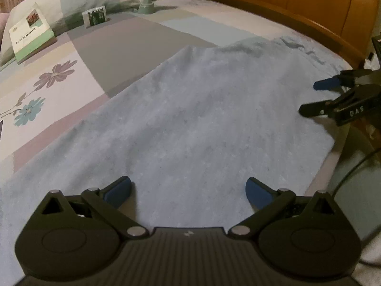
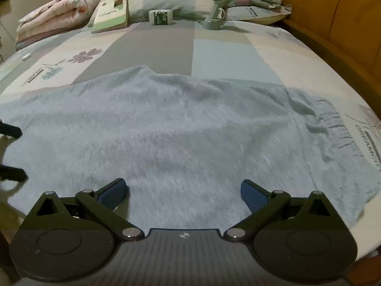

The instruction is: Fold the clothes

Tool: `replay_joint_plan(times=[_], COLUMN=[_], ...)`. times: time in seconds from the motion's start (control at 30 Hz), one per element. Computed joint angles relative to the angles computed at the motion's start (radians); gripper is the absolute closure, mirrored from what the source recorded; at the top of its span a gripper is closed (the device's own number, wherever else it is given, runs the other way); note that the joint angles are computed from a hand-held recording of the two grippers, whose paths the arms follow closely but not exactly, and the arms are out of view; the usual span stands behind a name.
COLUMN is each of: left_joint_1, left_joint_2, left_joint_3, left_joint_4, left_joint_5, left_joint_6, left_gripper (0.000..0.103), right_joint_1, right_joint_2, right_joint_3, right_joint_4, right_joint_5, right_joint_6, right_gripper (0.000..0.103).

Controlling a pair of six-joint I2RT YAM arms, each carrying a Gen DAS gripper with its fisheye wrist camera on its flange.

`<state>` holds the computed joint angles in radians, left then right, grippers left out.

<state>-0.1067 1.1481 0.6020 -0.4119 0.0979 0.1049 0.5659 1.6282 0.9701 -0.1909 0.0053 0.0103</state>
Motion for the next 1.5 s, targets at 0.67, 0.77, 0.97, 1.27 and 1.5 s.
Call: replay_joint_plan(times=[0.67, 0.77, 0.97, 1.27, 1.5], left_joint_1=[-0.057, -0.072, -0.121, -0.208, -0.241], left_joint_2=[0.715, 0.682, 0.523, 0.366, 0.307], left_joint_3=[0.583, 0.581, 0.473, 0.321, 0.266], left_joint_4=[0.214, 0.166, 0.149, 0.123, 0.085], left_joint_5=[0.092, 0.045, 0.049, 0.050, 0.004], left_joint_6=[-0.098, -0.062, -0.053, -0.065, -0.058], left_gripper=[0.002, 0.002, 0.002, 0.001, 0.001], right_joint_1=[-0.182, -0.212, -0.327, -0.400, -0.425], right_joint_2=[-0.011, -0.136, -0.300, -0.280, -0.304], right_joint_3=[-0.005, -0.107, -0.215, -0.285, -0.290], right_joint_4=[0.051, 0.071, 0.056, 0.150, 0.221], right_joint_5=[-0.009, -0.080, -0.235, -0.298, -0.349], right_joint_6=[0.058, 0.056, 0.172, 0.359, 0.389], right_gripper=[0.000, 0.000, 0.000, 0.000, 0.000])
